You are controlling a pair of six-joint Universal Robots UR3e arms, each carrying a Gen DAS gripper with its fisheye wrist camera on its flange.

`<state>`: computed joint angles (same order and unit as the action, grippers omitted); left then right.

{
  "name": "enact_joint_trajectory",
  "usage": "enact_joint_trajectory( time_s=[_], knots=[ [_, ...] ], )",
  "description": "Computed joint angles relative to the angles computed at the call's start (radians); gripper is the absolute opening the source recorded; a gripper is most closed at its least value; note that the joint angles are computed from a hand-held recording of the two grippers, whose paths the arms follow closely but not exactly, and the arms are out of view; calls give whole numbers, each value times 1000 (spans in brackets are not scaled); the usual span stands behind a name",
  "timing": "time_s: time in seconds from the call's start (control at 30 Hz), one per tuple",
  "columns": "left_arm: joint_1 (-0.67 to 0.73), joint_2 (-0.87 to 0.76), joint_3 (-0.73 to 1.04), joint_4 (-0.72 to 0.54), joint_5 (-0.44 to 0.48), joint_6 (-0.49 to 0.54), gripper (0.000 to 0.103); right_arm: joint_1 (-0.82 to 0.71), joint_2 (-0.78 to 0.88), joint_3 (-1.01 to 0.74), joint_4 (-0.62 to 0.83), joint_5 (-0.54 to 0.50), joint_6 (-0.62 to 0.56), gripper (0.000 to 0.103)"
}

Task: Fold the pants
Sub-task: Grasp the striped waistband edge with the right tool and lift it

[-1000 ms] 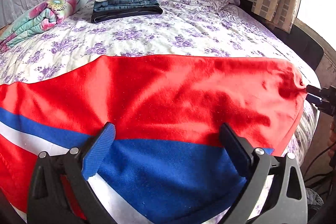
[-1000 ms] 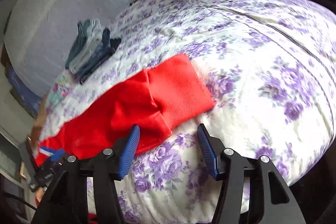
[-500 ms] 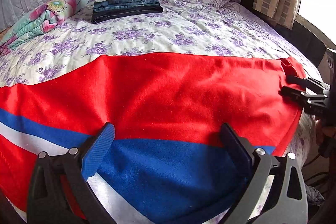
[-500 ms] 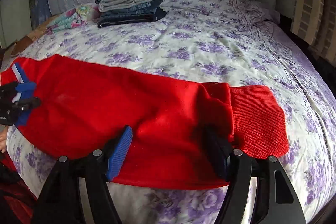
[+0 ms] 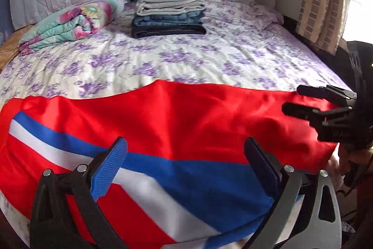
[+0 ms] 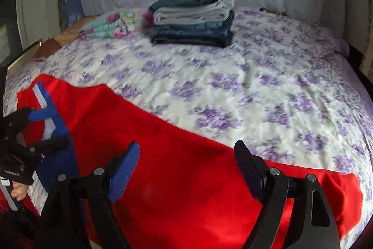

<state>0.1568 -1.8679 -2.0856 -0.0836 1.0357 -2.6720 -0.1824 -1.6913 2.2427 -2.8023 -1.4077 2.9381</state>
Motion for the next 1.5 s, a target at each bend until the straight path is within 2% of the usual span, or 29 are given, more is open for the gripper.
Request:
enact_joint_trajectory(
  time_s=[0.03, 0.07, 0.1, 0.13, 0.2, 0.27, 0.4, 0.47, 0.53, 0.6, 0.63, 0.67, 0.7, 0.73, 0.8, 0.87, 0.97, 1.03, 1.1, 1.17, 1.27, 1.33, 1.4, 1.5],
  knots=[
    [-6, -33, 42, -42, 43, 1, 98, 0, 29, -6, -10, 8, 6, 87],
    [5, -60, 83, -114, 35, 13, 98, -14, 17, 0, -7, 33, 14, 89],
    [31, -55, 84, -138, -14, 19, 98, -47, -22, 5, 36, 82, 4, 89],
    [48, -47, 76, -141, -43, 17, 98, -74, -59, 29, 30, 112, 20, 89],
    [40, -50, 81, -138, -28, 6, 98, -118, -145, 92, -10, 153, 73, 89],
    [50, -21, 39, -90, -42, -12, 98, -114, -198, 104, 1, 188, 69, 89],
    [56, 27, 54, -52, -51, -58, 98, 68, -111, 21, -60, 66, 44, 90],
    [53, 27, 131, -120, -68, -69, 98, 124, -83, 1, -68, 66, 23, 90],
    [47, -2, 228, -222, -86, -70, 98, 146, -74, -20, -30, 115, -11, 90],
    [14, -77, 353, -357, -29, -51, 98, 159, -52, -63, 60, 144, -43, 90],
    [-7, -128, 401, -392, 34, -53, 98, 160, -23, -98, 129, 147, -65, 90],
    [-20, -180, 407, -375, 91, -64, 98, 160, 21, -135, 206, 147, -90, 90],
    [-15, -196, 372, -326, 98, -50, 98, 156, 53, -142, 231, 149, -109, 91],
    [2, -170, 294, -240, 71, -3, 98, 150, 46, -113, 193, 162, -130, 92],
    [26, -110, 212, -191, 65, 11, 98, 146, 35, -164, 282, 171, -147, 94],
    [83, -57, 101, -86, 5, 7, 98, 103, 16, -210, 320, 248, -143, 94],
    [176, 10, 26, -142, -104, 85, 98, 30, 102, -373, 387, 404, -120, 94],
    [218, 17, -21, -140, -135, 120, 98, 37, 242, -539, 424, 446, -66, 81],
    [239, 9, -114, 2, -158, 165, 98, 58, 406, -734, 504, 455, -15, 49],
    [230, 16, -154, 55, -146, 190, 98, 103, 543, -900, 551, 399, 24, 42],
    [234, 14, -163, 61, -154, 213, 98, 159, 658, -1034, 597, 323, 8, 42],
    [249, 16, -154, 22, -180, 225, 98, 190, 695, -1078, 607, 276, -4, 36],
    [250, 13, -150, 15, -187, 228, 98, 210, 714, -1094, 586, 233, -12, 23],
    [244, 8, -143, 17, -181, 225, 98, 228, 798, -1220, 632, 182, 7, 23]
  ],
)
